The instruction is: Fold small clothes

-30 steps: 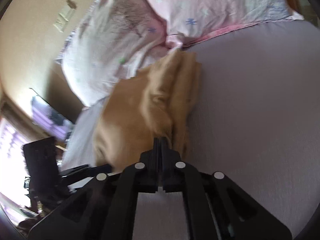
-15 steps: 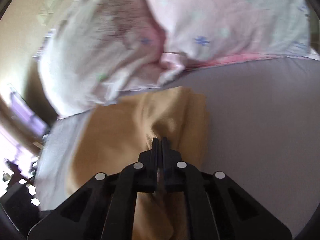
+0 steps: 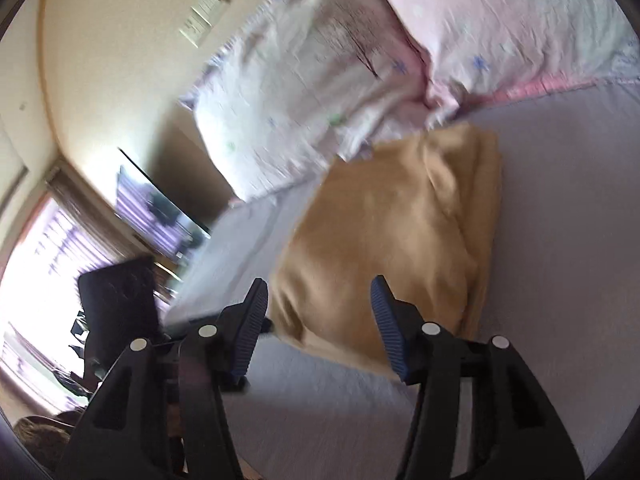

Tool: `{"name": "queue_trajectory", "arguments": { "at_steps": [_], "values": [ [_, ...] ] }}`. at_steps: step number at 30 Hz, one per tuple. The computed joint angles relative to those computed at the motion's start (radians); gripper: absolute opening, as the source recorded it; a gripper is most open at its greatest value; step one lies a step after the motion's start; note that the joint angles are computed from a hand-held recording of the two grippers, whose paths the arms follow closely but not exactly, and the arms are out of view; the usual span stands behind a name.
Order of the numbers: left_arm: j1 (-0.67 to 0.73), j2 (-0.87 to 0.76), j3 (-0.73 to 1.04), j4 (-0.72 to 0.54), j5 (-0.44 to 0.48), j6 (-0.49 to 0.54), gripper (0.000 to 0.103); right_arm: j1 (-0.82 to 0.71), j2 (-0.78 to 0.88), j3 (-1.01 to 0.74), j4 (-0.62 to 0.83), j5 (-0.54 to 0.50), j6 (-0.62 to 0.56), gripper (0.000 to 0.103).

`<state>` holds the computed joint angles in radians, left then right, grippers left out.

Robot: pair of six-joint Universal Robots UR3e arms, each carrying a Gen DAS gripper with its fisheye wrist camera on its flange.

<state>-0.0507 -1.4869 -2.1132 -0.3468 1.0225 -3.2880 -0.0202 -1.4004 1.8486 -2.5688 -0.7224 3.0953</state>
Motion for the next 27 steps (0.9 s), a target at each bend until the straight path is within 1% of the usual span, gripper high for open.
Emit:
{"name": "queue_trajectory", "arguments": {
  "at_steps": [1, 2, 3, 4, 6, 7, 9, 10, 11, 12, 13, 14, 15, 16, 17, 19, 20, 21, 23, 25, 27],
  "values": [
    [-0.001, -0.001, 0.0, -0.005, 0.006, -0.003, 0.075, 0.018, 0.007, -0.001, 0.021, -0.066, 0.006, 0.055],
    [0.002, 0.004, -0.008, -0.008, 0.005, -0.002, 0.075, 0.032, 0.026, -0.005, 0.044, -0.135, 0.011, 0.05],
    [0.006, 0.008, -0.015, -0.01, 0.004, -0.002, 0.075, 0.026, 0.038, 0.016, 0.027, -0.144, 0.017, 0.043],
    [0.009, 0.016, -0.021, -0.015, 0.003, -0.002, 0.075, -0.007, 0.019, 0.07, -0.021, -0.104, 0.021, 0.042],
    [0.026, 0.034, -0.033, -0.023, -0.007, 0.003, 0.075, -0.032, -0.043, 0.11, -0.023, -0.089, 0.034, 0.044],
    [0.031, 0.046, -0.041, -0.023, -0.011, 0.004, 0.078, -0.047, -0.097, 0.159, -0.07, -0.084, 0.036, 0.047],
    [0.038, 0.073, -0.059, -0.015, -0.005, -0.001, 0.082, -0.058, -0.171, 0.217, -0.134, -0.104, 0.053, 0.07],
    [0.039, 0.078, -0.063, -0.009, 0.0, -0.006, 0.085, -0.058, -0.196, 0.227, -0.131, -0.128, 0.054, 0.074],
    [0.034, 0.088, -0.068, -0.003, 0.027, -0.028, 0.09, -0.047, -0.218, 0.234, -0.124, -0.169, 0.059, 0.081],
    [0.014, 0.094, -0.059, -0.012, 0.083, -0.063, 0.092, -0.024, -0.231, 0.226, -0.108, -0.225, 0.065, 0.088],
    [-0.001, 0.087, -0.045, -0.027, 0.125, -0.08, 0.097, 0.006, -0.236, 0.206, -0.08, -0.291, 0.068, 0.094],
    [-0.047, 0.082, -0.01, -0.067, 0.225, -0.123, 0.099, 0.047, -0.242, 0.191, -0.054, -0.387, 0.081, 0.102],
    [-0.093, 0.073, 0.018, -0.099, 0.314, -0.157, 0.1, 0.095, -0.244, 0.18, -0.047, -0.495, 0.099, 0.102],
    [-0.125, 0.065, 0.037, -0.122, 0.372, -0.179, 0.101, 0.148, -0.248, 0.174, -0.041, -0.595, 0.106, 0.102],
    [-0.178, 0.04, 0.08, -0.173, 0.462, -0.212, 0.101, 0.197, -0.25, 0.181, -0.048, -0.681, 0.101, 0.102],
    [-0.246, -0.006, 0.156, -0.273, 0.572, -0.259, 0.101, 0.292, -0.206, 0.157, -0.066, -0.823, 0.106, 0.102],
    [-0.278, -0.044, 0.207, -0.338, 0.626, -0.286, 0.101, 0.314, -0.193, 0.153, -0.066, -0.855, 0.108, 0.102],
    [-0.298, -0.074, 0.244, -0.384, 0.66, -0.303, 0.101, 0.323, -0.18, 0.153, -0.068, -0.866, 0.111, 0.102],
    [-0.313, -0.099, 0.259, -0.412, 0.692, -0.322, 0.101, 0.312, -0.177, 0.166, -0.053, -0.839, 0.123, 0.102],
    [-0.306, -0.111, 0.259, -0.413, 0.686, -0.33, 0.101, 0.297, -0.175, 0.17, -0.034, -0.808, 0.131, 0.102],
    [-0.286, -0.121, 0.249, -0.406, 0.662, -0.33, 0.101, 0.316, -0.157, 0.158, -0.025, -0.825, 0.145, 0.102]
  ]
}}
